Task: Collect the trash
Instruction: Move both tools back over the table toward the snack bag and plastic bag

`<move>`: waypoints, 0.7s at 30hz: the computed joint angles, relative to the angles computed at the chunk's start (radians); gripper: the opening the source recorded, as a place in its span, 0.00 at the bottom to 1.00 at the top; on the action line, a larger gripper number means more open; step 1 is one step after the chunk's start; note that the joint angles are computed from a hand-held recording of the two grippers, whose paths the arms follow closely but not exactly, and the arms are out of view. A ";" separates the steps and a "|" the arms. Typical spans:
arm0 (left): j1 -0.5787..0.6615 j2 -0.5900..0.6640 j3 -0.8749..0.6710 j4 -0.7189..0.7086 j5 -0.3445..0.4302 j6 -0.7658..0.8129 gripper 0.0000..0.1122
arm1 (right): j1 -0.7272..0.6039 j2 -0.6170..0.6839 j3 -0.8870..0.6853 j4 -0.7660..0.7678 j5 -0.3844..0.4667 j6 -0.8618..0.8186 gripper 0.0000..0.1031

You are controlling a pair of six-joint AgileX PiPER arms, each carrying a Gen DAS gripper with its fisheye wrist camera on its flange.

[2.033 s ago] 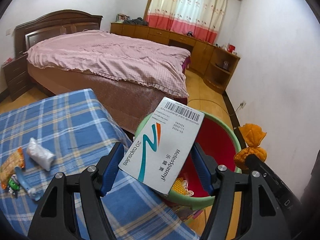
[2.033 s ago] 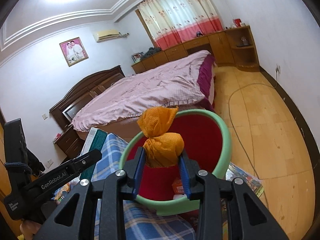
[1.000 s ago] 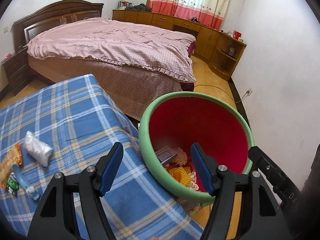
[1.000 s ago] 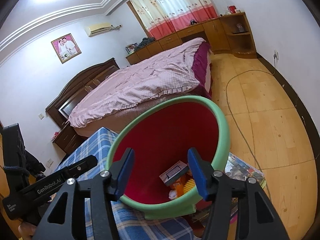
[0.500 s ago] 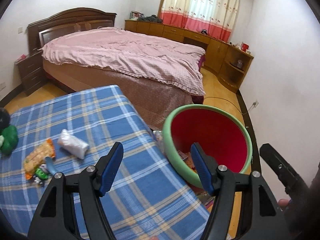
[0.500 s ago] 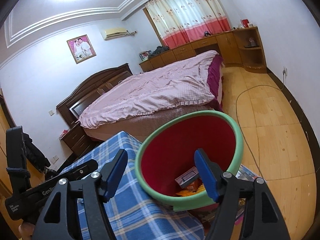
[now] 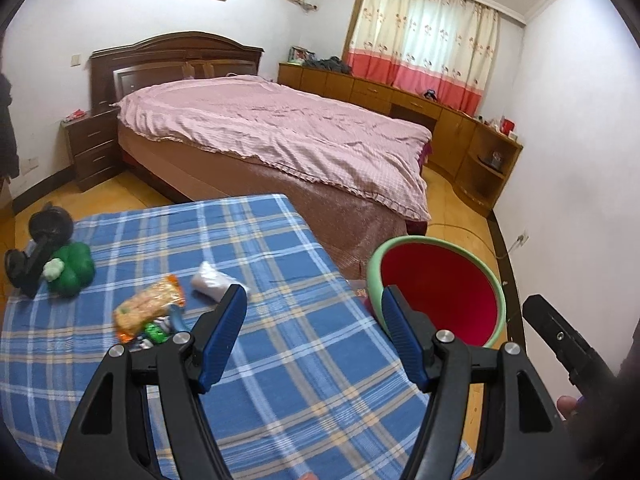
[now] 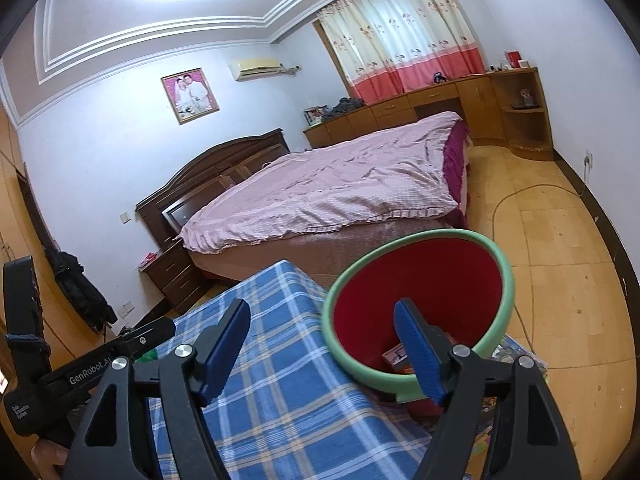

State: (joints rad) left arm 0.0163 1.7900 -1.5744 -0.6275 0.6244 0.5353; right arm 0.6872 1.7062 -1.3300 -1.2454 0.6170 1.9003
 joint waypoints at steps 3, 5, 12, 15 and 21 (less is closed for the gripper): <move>0.033 -0.031 0.031 -0.007 -0.013 0.014 0.62 | 0.027 0.010 -0.029 0.007 0.011 -0.025 0.80; 0.054 -0.046 0.046 -0.008 -0.018 0.021 0.62 | 0.044 0.018 -0.049 0.013 0.011 -0.040 0.82; 0.115 -0.064 0.052 0.037 -0.035 0.024 0.62 | 0.072 0.067 -0.135 0.096 -0.004 -0.154 0.83; 0.154 -0.039 0.014 0.059 -0.014 0.007 0.62 | 0.075 0.096 -0.199 0.185 0.002 -0.261 0.83; 0.215 0.018 -0.049 0.112 0.009 -0.018 0.62 | 0.070 0.175 -0.336 0.320 0.022 -0.421 0.84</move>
State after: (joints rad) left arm 0.2314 1.8084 -1.6229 -0.5152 0.6333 0.5171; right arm 0.7570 1.8810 -1.6657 -0.9259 0.6392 1.4797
